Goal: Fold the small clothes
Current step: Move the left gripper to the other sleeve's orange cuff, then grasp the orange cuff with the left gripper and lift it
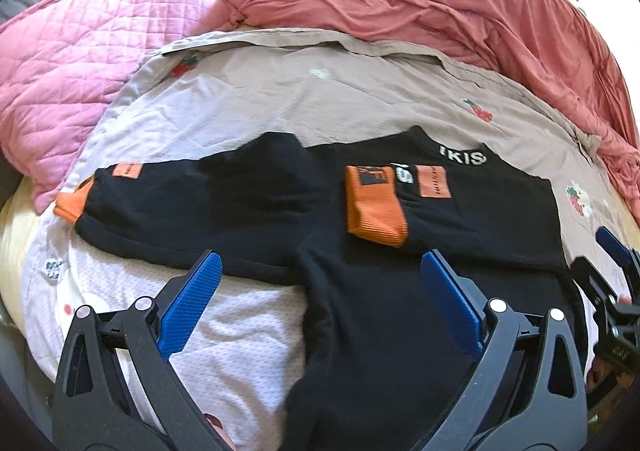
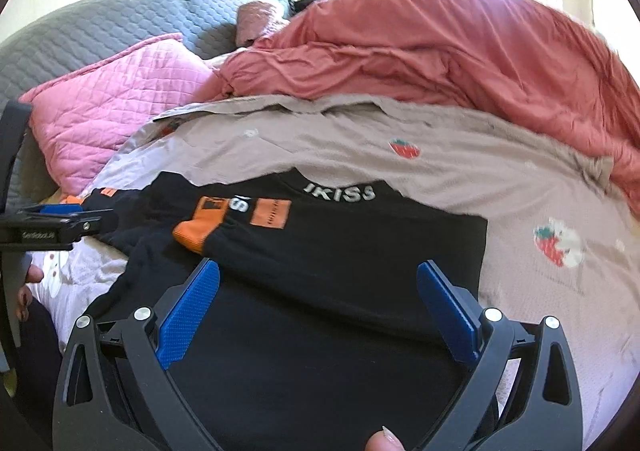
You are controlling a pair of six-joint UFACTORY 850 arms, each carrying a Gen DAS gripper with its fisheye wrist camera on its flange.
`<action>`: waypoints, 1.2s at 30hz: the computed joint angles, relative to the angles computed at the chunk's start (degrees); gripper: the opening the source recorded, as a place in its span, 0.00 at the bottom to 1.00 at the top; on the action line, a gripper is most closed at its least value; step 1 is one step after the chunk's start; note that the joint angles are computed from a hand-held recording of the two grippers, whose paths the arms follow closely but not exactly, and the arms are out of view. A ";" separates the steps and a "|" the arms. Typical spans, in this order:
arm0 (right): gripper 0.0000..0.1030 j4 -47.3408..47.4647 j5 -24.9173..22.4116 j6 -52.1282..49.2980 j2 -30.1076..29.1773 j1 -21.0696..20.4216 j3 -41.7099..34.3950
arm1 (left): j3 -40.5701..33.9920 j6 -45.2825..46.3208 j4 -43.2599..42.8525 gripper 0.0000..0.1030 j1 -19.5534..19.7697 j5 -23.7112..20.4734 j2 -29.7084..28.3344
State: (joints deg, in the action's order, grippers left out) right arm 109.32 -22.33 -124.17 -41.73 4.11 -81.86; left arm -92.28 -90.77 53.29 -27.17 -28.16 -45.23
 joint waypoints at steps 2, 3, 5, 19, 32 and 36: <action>0.96 0.66 0.05 -0.27 0.78 0.63 1.07 | 1.86 -2.62 1.48 0.91 0.51 0.72 1.10; 0.96 -0.18 -0.11 0.89 1.03 0.89 1.42 | 2.76 -4.05 2.28 0.91 0.79 1.14 1.63; 0.96 -1.59 0.13 2.96 1.57 1.60 2.20 | 4.36 -6.65 3.96 0.91 1.25 1.69 2.58; 0.96 -2.98 3.78 4.02 4.98 8.51 5.58 | 15.71 -26.14 16.88 0.91 5.02 3.47 8.95; 0.96 -10.80 7.27 9.29 4.92 14.98 3.94 | 23.77 -41.16 24.21 0.91 9.90 6.24 12.92; 0.96 -11.93 8.26 10.61 4.57 16.03 3.13 | 26.38 -53.19 33.46 0.91 11.83 9.35 13.87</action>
